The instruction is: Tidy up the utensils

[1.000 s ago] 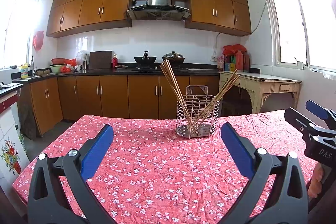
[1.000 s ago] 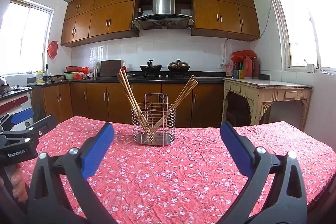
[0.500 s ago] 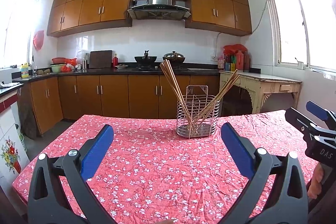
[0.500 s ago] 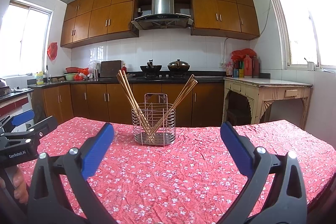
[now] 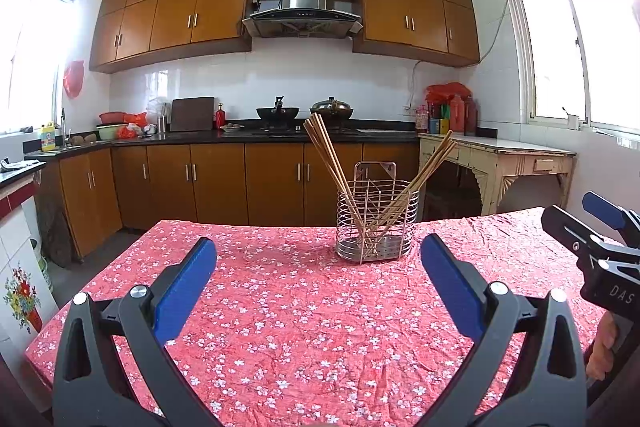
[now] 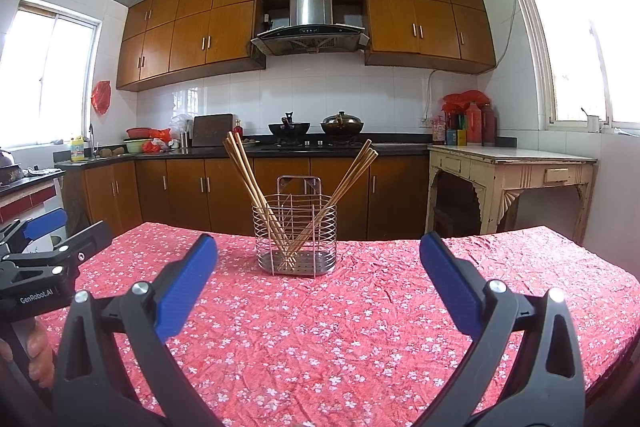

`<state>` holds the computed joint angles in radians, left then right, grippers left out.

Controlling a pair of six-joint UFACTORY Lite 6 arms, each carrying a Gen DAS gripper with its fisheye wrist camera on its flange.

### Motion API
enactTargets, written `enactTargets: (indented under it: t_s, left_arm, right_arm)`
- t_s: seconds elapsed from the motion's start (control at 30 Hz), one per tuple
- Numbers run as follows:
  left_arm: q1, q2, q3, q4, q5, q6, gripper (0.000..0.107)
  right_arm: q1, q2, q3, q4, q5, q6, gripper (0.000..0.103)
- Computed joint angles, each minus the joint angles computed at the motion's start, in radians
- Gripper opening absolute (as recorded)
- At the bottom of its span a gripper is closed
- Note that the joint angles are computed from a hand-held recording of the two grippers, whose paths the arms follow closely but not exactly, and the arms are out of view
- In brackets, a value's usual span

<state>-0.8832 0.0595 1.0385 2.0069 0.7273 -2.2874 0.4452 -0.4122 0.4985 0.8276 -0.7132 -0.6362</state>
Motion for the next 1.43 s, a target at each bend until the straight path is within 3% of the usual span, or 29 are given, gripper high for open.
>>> enactTargets:
  t_s: [1.43]
  left_arm:
    - [-0.012, 0.014, 0.022, -0.033, 0.018, 0.008, 0.101]
  right_arm:
    - [0.017, 0.005, 0.003, 0.020, -0.010, -0.007, 0.099]
